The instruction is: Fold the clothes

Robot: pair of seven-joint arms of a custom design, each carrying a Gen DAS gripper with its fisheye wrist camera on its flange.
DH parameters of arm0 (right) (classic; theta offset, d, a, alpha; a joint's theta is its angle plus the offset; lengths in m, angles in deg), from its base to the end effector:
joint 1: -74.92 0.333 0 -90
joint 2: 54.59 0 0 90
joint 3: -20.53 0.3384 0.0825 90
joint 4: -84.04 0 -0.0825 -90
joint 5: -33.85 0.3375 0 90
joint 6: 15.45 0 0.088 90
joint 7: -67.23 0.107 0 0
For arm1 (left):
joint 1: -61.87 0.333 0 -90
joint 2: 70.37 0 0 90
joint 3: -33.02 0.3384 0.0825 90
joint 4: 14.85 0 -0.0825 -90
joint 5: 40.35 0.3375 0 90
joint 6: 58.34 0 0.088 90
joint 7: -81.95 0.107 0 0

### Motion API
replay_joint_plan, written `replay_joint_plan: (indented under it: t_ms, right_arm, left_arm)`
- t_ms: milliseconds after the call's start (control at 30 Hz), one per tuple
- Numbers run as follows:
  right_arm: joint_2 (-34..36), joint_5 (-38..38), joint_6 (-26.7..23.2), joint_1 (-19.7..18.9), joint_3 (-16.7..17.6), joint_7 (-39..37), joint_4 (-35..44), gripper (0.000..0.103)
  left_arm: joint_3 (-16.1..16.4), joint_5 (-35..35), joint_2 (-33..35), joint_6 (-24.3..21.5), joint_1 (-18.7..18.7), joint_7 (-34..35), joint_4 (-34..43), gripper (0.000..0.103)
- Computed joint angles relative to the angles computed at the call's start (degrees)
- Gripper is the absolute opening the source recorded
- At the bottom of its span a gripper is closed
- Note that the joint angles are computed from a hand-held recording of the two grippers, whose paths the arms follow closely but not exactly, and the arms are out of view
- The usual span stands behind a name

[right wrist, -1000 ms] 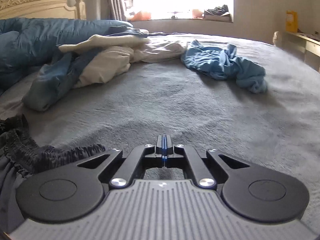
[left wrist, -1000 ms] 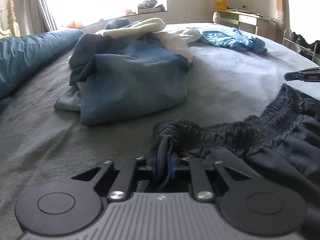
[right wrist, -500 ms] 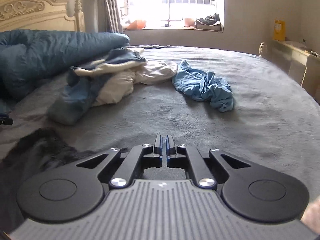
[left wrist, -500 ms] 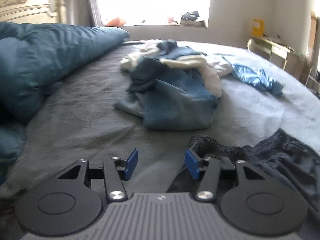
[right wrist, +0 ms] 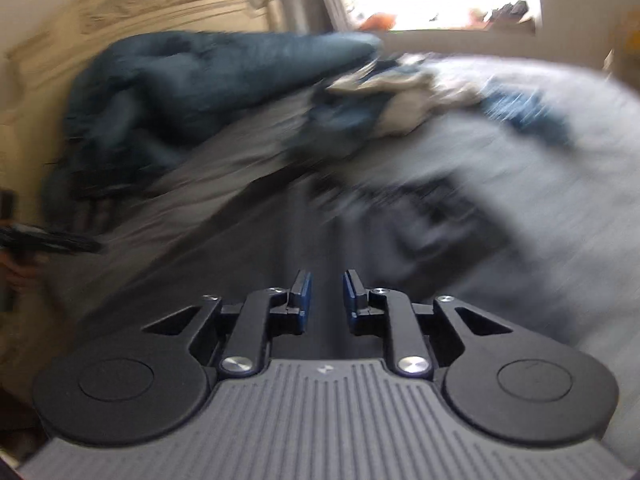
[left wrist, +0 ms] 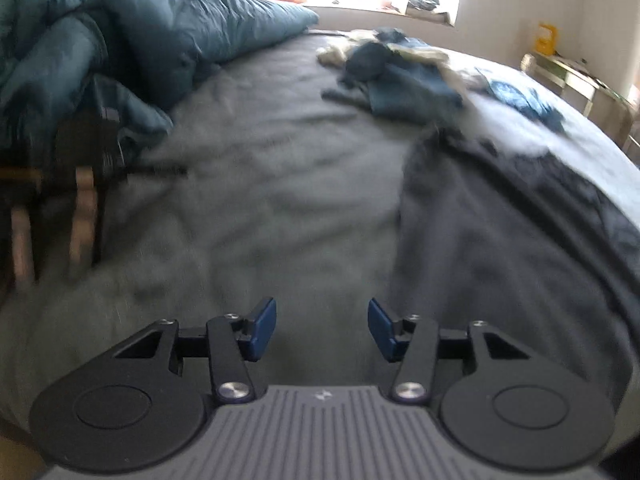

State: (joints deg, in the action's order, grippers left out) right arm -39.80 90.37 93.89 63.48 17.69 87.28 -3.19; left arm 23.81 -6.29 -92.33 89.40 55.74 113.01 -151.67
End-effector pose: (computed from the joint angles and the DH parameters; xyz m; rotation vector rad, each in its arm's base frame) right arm 0.6175 -0.0910 0.5855 -1.9887 0.9421 -0.0841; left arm 0.4029 -0.1299 0.5630 -2.0376 1.4460 -0.6021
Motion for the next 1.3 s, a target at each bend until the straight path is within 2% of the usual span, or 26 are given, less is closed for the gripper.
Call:
replay_joint_plan:
  t_ms: [67, 167, 267, 333, 400, 500, 567, 700, 767, 833, 933, 1067, 1133, 1200, 1267, 1300]
  right_arm:
    - [-3.29, 0.12, -3.67, -0.27, -0.16, 0.4, -6.41, 0.023]
    - [-6.94, -1.52, -5.88, 0.93, -1.37, 3.11, -15.14, 0.029]
    - [-8.7, -1.81, -4.69, 2.11, -2.57, 7.82, -22.15, 0.032]
    - [-9.57, -1.82, -2.38, 2.85, -3.01, 10.73, -26.05, 0.032]
    - [-10.66, -1.93, -0.3, 3.34, -3.32, 11.68, -29.38, 0.032]
    - [-12.25, -0.64, 0.68, 3.15, -4.15, 10.82, -32.07, 0.031]
    - [-12.72, -0.55, 0.87, 2.95, -4.61, 11.34, -32.56, 0.031]
    - [-13.25, -0.98, 2.06, 1.93, -5.71, 10.73, -33.35, 0.032]
    - [-13.49, -0.52, 2.74, 1.13, -6.33, 9.78, -34.03, 0.034]
    - [-13.29, -0.25, 2.63, -0.12, -7.26, 8.72, -34.01, 0.036]
    - [-12.57, 0.37, 1.51, -2.35, -8.55, 7.39, -33.11, 0.039]
    - [-11.26, 3.42, -1.04, -5.91, -10.13, 4.5, -30.21, 0.04]
    - [-10.35, 6.51, -2.31, -8.06, -10.95, 3.27, -28.12, 0.04]
    - [-9.67, 9.82, -0.85, -9.88, -11.41, 1.64, -26.44, 0.041]
    - [-8.75, 12.34, 3.91, -10.78, -11.27, -0.15, -24.73, 0.042]
    - [-8.17, 13.42, 6.8, -11.01, -11.03, -1.35, -23.83, 0.042]
  left_arm:
    - [-0.54, 0.9, -1.55, 3.53, 0.29, -3.25, -4.06, 0.047]
    - [-0.16, 1.34, -3.39, 10.46, 0.64, -7.39, -9.58, 0.045]
    - [-0.25, 1.8, -3.59, 14.88, 1.78, -10.51, -12.83, 0.038]
    - [-2.33, 3.92, -3.48, 14.83, 3.55, -12.96, -13.4, 0.024]
    - [-4.01, 6.32, -3.29, 12.75, 4.56, -14.44, -12.81, 0.016]
    - [-4.37, 7.72, -3.09, 8.39, 3.4, -13.76, -11.39, 0.015]
    - [-5.22, 8.46, -3.07, 3.91, 2.61, -13.55, -9.9, 0.016]
    - [-10.82, 14.27, -4.47, -8.77, 2.31, -19.48, -6.19, 0.025]
    - [-11.7, 16.71, -5.24, -9.26, 0.83, -21.95, -4.99, 0.028]
    - [-11.72, 18.58, -4.91, -6.85, -1.36, -23.8, -3.35, 0.033]
    - [-11.54, 21.88, -0.56, 1.47, -4.1, -27.14, 0.44, 0.042]
    - [-11.71, 25.58, 11.0, 15.49, -6.19, -31.69, 7.87, 0.042]
    - [-11.49, 27.09, 17.54, 20.18, -7.68, -32.88, 12.03, 0.041]
    - [-10.7, 23.36, 23.61, 23.61, -9.85, -29.66, 15.56, 0.04]
    - [-11.22, 15.77, 28.92, 26.04, -10.99, -22.91, 18.36, 0.037]
    - [-11.94, 12.45, 30.95, 25.59, -11.3, -19.69, 19.65, 0.034]
